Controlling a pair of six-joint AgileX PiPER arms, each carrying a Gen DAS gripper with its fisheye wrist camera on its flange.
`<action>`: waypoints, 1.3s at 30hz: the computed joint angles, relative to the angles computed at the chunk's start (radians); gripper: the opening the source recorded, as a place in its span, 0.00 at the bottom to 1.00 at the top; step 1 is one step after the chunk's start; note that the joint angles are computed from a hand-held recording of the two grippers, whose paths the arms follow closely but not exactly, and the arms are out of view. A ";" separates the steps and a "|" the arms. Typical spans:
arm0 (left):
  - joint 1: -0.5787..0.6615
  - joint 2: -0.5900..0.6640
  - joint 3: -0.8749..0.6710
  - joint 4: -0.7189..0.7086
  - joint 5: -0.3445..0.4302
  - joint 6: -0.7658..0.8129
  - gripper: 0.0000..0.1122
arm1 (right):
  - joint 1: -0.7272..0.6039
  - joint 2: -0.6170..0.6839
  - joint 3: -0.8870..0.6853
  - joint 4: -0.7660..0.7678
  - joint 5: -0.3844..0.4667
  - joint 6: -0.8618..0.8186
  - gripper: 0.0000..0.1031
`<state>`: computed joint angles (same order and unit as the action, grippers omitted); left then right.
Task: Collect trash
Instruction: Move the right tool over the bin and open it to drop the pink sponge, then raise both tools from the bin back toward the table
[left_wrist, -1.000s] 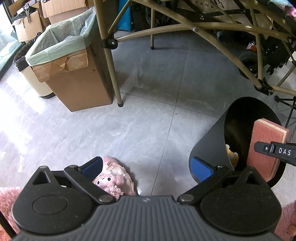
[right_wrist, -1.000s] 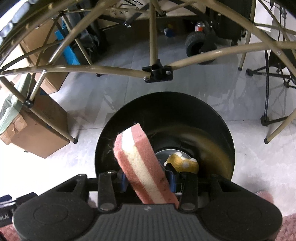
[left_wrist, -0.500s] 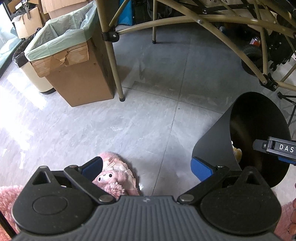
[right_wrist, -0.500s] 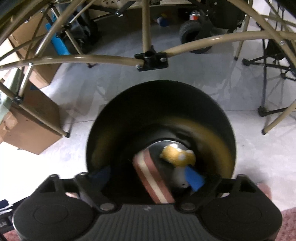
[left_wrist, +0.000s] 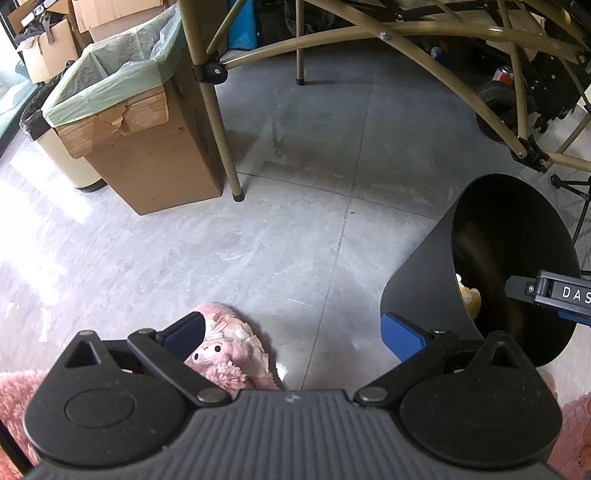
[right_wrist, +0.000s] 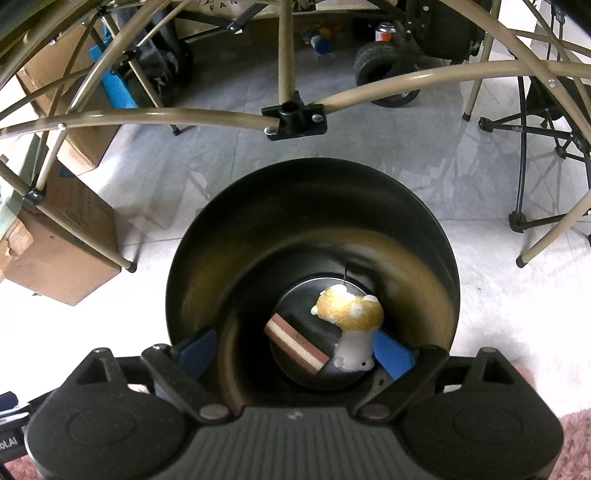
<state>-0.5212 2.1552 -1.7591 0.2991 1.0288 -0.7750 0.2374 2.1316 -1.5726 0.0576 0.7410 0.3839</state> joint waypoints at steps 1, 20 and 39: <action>0.000 0.001 -0.001 0.000 0.000 0.002 0.92 | -0.001 -0.002 0.002 -0.001 0.001 -0.001 0.91; -0.039 0.000 -0.021 0.028 -0.006 -0.001 0.92 | -0.027 -0.094 0.114 0.032 -0.070 -0.065 0.95; -0.154 -0.074 -0.008 0.196 -0.086 -0.143 0.92 | -0.075 -0.349 0.373 -0.009 -0.290 -0.094 0.95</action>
